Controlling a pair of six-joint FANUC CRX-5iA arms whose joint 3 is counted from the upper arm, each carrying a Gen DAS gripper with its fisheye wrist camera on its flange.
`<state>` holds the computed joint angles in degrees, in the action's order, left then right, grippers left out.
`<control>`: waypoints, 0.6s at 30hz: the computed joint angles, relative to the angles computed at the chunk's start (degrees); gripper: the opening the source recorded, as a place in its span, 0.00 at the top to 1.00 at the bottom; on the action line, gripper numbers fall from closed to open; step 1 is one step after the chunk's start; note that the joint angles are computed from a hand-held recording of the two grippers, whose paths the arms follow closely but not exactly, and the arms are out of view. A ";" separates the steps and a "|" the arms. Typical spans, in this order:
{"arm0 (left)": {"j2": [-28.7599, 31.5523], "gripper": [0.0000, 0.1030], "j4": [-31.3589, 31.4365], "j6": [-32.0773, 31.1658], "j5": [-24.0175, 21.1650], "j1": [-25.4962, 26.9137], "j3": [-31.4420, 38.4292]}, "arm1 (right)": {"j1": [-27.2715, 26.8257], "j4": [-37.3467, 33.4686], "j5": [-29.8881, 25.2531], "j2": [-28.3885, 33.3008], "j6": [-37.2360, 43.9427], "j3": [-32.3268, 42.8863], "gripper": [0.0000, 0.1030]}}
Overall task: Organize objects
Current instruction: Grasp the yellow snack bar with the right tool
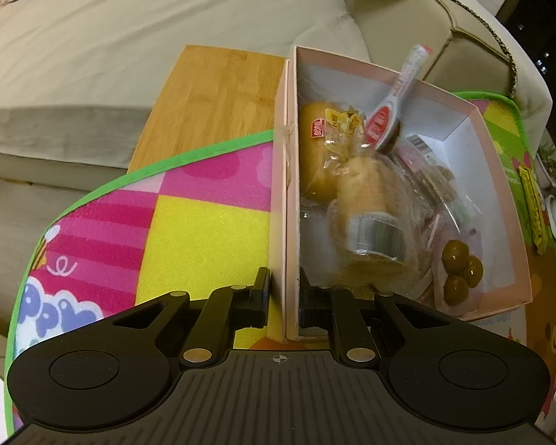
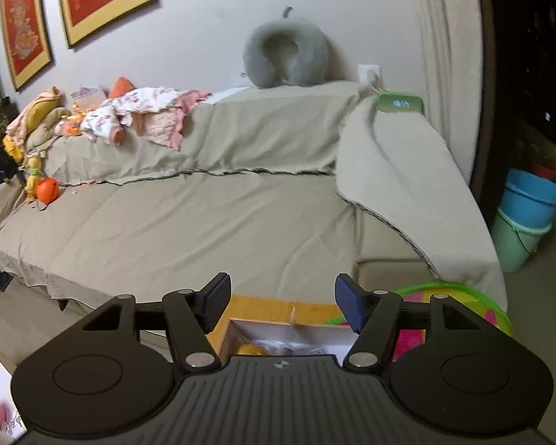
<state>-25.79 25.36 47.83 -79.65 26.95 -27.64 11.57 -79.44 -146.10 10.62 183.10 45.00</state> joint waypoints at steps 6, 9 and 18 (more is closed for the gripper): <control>0.08 0.86 -0.57 1.01 0.62 -0.81 0.12 | 7.29 13.71 12.97 -0.56 1.83 -2.50 0.33; 0.15 0.86 -1.15 1.56 0.86 -1.40 0.27 | 13.35 23.66 21.88 -1.21 -1.15 -4.46 0.32; 0.53 0.86 -2.11 2.59 0.03 -1.79 1.43 | 22.20 35.84 41.03 -0.95 -5.01 -10.33 0.25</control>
<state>-25.26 23.26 50.42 -79.62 25.16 -26.21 33.77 -43.60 -105.07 9.67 178.09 34.67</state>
